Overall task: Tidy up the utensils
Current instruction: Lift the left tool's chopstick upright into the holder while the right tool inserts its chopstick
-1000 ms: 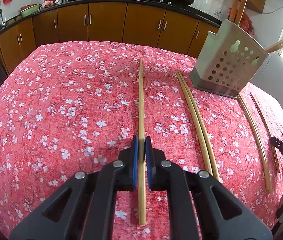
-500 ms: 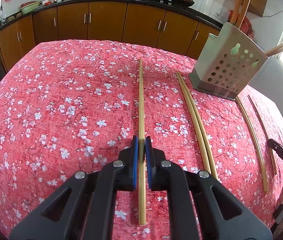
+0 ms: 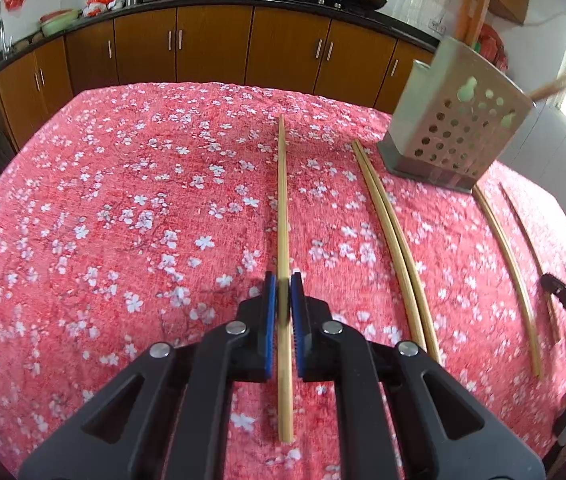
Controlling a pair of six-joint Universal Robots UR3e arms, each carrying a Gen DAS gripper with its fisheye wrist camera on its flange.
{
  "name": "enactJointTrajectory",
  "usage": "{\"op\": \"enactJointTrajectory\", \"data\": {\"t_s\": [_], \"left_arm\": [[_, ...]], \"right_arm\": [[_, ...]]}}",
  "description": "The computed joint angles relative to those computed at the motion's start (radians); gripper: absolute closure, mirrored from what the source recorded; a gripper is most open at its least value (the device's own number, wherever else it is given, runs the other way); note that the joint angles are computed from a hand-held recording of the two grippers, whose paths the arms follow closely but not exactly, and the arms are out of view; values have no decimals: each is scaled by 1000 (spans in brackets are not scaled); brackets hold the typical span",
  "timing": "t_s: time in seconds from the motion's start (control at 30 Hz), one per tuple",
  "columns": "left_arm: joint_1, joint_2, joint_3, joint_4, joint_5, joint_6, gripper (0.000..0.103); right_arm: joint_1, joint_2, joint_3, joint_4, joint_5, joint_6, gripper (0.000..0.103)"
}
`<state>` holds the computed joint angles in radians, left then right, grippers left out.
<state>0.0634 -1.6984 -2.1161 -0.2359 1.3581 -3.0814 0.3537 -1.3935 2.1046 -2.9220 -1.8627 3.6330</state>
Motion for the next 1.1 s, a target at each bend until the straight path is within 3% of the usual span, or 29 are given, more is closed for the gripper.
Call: {"op": "enactJointTrajectory", "data": {"t_s": [0.3, 0.7, 1.1], "left_arm": [[3, 33, -31, -6, -3, 25, 95], [75, 292, -49, -20, -124, 43, 96], [59, 301, 110, -70, -161, 24, 96]], "right_arm": [[-32, -57, 75, -44, 48, -7, 95], [29, -260, 91, -120, -100, -28, 96], [76, -257, -7, -133, -162, -59, 96]]}}
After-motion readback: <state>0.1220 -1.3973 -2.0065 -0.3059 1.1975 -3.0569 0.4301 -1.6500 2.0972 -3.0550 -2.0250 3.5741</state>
